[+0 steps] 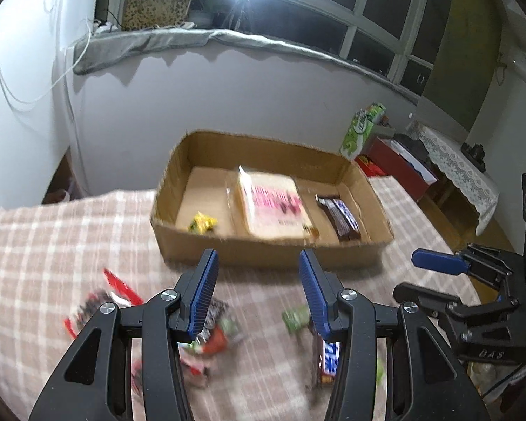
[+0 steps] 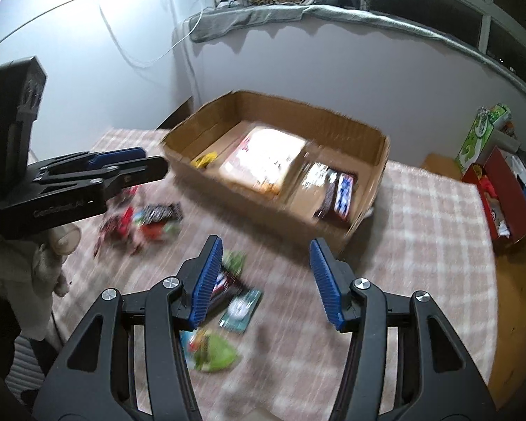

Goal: Organize snacks
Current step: 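Move the left gripper to a chocolate bar while the right reaches the green pack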

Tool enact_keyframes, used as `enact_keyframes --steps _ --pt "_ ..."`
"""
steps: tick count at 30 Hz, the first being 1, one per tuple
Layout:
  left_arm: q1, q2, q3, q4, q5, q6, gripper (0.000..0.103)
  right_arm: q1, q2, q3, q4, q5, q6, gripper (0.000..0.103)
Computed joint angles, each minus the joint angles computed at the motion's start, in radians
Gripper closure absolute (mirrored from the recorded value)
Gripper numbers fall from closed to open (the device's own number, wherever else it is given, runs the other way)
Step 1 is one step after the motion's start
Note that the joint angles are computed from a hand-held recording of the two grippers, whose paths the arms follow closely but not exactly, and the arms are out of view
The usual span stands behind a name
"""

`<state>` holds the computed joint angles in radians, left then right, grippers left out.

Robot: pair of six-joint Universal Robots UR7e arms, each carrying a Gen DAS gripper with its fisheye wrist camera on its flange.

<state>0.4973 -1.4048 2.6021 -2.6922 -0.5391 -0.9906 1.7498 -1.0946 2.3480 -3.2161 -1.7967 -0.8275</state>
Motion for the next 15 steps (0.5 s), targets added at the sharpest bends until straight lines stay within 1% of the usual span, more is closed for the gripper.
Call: enact_keyframes --steps 4,7,15 --pt "-0.021 0.019 0.031 -0.031 -0.033 -0.034 0.057 -0.023 -0.014 0.056 -0.011 0.003 -0.019 0.049" --pt "-0.027 0.037 0.054 -0.078 -0.067 -0.043 0.057 -0.038 -0.013 0.089 -0.022 -0.001 -0.034 0.049" --pt "-0.038 0.078 0.087 -0.14 -0.117 -0.076 0.057 -0.065 0.027 0.151 -0.078 -0.025 -0.073 0.049"
